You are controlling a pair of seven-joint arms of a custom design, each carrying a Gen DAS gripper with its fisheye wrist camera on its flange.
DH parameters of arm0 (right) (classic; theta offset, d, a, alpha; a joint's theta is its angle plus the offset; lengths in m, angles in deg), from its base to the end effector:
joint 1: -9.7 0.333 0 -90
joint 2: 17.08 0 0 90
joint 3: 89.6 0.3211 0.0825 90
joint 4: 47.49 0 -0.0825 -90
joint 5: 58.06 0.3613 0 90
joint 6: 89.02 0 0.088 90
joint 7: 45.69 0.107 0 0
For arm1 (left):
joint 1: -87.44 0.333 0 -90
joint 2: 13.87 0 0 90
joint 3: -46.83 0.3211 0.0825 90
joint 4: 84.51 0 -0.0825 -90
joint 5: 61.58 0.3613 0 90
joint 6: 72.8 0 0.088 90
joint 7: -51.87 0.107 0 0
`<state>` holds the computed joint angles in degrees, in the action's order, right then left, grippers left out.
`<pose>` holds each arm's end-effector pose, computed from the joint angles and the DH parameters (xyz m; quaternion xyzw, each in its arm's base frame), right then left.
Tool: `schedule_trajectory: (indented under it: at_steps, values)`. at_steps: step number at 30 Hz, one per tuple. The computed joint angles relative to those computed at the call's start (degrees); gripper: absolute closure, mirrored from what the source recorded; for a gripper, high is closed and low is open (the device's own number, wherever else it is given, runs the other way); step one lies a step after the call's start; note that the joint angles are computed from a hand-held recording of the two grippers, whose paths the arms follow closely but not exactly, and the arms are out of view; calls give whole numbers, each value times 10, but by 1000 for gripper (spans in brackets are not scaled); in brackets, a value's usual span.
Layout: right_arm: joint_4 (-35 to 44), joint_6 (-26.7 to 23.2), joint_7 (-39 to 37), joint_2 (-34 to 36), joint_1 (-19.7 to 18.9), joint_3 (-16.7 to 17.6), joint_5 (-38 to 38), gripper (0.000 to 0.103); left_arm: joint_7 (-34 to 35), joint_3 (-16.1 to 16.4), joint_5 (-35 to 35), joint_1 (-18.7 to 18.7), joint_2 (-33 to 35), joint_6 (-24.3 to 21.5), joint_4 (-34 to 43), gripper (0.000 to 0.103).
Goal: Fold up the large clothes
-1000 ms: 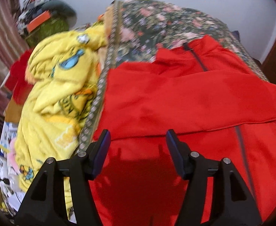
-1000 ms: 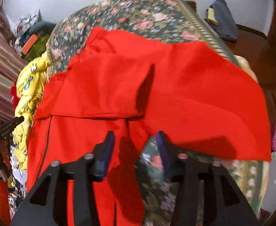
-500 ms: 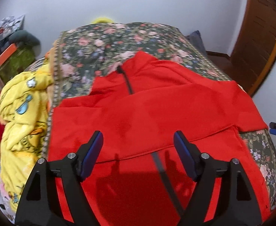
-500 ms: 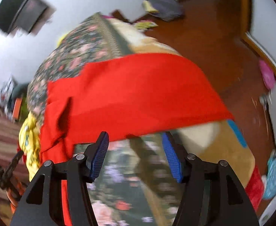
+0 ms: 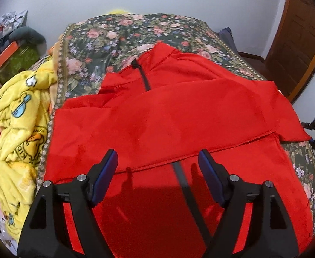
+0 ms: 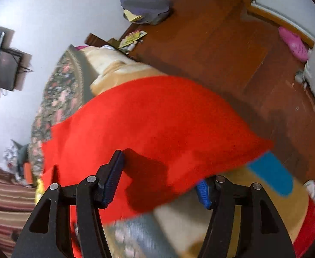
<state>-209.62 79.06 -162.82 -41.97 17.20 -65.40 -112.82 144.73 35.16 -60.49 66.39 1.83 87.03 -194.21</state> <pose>0.2819 0.2277 0.3628 -0.1722 0.9268 -0.0584 0.3287 0.5447 -0.3382 0.4426 -0.4400 0.8467 -0.2681 0.1330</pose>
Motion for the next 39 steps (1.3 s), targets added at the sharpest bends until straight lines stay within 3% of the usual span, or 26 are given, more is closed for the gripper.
schedule_trajectory:
  at_steps: [3,5,7,13,16,19,25,29,33,36,39]
  values:
    - [18,-60,-54,8,42,-31,64,52,-3,7,1,8,-10,-2,-15,26]
    - [35,-111,-89,8,64,-40,90,82,-4,10,1,14,-17,0,-26,26]
    - [59,-154,-118,6,80,-43,100,92,-6,13,3,21,-24,5,-37,26]
    - [216,-351,-263,28,125,-28,80,94,18,1,-39,51,-36,13,-59,26]
    - [320,-403,-329,74,143,-21,24,94,33,-5,-62,59,-42,24,-68,26]
    - [409,-394,-381,132,161,-29,-30,94,54,-11,-86,66,-50,32,-76,26]
    - [585,-278,-481,298,206,-66,-55,94,102,-16,-125,76,-71,55,-98,26]
    - [690,-229,-569,425,227,-75,18,94,159,-25,-177,92,-89,71,-120,26]
    - [769,-200,-677,538,224,-53,138,94,200,-21,-215,101,-104,74,-137,26]
    - [828,-240,-740,598,236,-45,201,93,213,-10,-218,106,-109,68,-148,26]
    - [813,-229,-750,601,241,-50,242,90,209,-2,-208,110,-110,62,-155,26]
